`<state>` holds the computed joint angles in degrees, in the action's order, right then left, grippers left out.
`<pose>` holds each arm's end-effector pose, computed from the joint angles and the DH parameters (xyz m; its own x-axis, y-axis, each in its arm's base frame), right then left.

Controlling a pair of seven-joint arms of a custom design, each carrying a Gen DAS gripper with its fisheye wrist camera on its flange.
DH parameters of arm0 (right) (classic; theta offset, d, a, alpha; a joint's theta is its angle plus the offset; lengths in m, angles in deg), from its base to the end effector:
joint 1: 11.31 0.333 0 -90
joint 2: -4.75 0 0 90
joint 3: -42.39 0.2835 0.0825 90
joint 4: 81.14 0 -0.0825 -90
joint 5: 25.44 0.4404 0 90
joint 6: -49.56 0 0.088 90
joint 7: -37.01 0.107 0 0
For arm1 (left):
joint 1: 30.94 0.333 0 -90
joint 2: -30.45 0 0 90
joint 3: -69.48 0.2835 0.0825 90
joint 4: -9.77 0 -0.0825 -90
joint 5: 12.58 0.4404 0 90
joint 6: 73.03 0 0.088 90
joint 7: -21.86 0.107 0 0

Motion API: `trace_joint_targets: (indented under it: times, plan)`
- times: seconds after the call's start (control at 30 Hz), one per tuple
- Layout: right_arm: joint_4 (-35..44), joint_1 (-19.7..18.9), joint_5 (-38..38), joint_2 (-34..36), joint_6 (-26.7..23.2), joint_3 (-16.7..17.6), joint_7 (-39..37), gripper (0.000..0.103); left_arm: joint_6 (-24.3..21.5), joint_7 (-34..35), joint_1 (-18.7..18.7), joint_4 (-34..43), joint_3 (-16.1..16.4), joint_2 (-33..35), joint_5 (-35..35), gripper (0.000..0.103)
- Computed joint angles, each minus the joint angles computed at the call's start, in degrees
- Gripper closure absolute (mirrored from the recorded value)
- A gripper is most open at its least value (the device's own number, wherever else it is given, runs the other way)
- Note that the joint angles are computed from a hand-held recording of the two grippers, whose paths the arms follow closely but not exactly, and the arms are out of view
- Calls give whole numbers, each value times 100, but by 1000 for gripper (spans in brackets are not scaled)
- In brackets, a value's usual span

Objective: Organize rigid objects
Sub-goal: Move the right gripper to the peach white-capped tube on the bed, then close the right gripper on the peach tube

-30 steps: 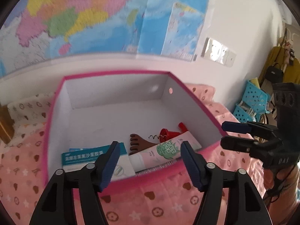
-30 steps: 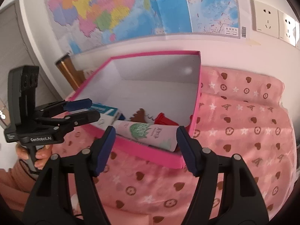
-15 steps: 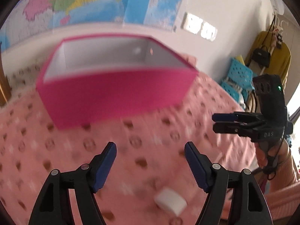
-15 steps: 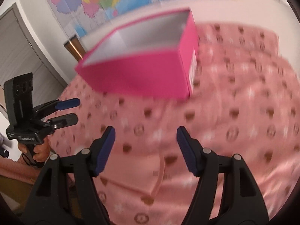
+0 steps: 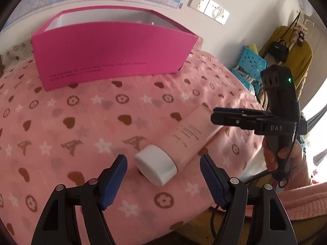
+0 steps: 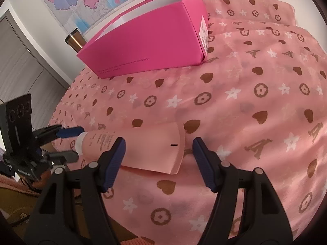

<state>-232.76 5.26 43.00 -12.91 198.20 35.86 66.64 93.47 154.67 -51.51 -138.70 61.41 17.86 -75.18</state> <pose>0.4658 0.0681 0.2903 0.3455 -0.8071 -0.4788 -0.8574 -0.0641 -0.5106 0.4580 -0.1858 0.2995 -0.3226 -0.8883 0.3269 -0.8388 0.1083 -0.5335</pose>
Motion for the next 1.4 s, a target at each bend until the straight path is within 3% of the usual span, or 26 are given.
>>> trace_joint_targets:
  times: [0.2,0.27,0.63,0.8,1.2,1.4]
  plan:
    - [-14,52,54,-19,57,36,-24,34,-81,-355,48,-59,0,-8,271,51]
    - [-12,62,70,-23,36,28,-24,34,-46,-571,105,-87,-71,-15,529,53]
    - [-48,147,148,-91,206,35,36,39,91,-726,41,-55,20,-32,614,55]
    - [-1,196,301,-90,268,32,-100,39,369,-631,17,87,73,77,552,55]
    - [529,12,785,526,207,191,-334,42,561,-927,433,690,-92,783,906,57]
    - [655,-120,735,703,195,329,-307,42,482,-775,504,628,-151,718,720,60]
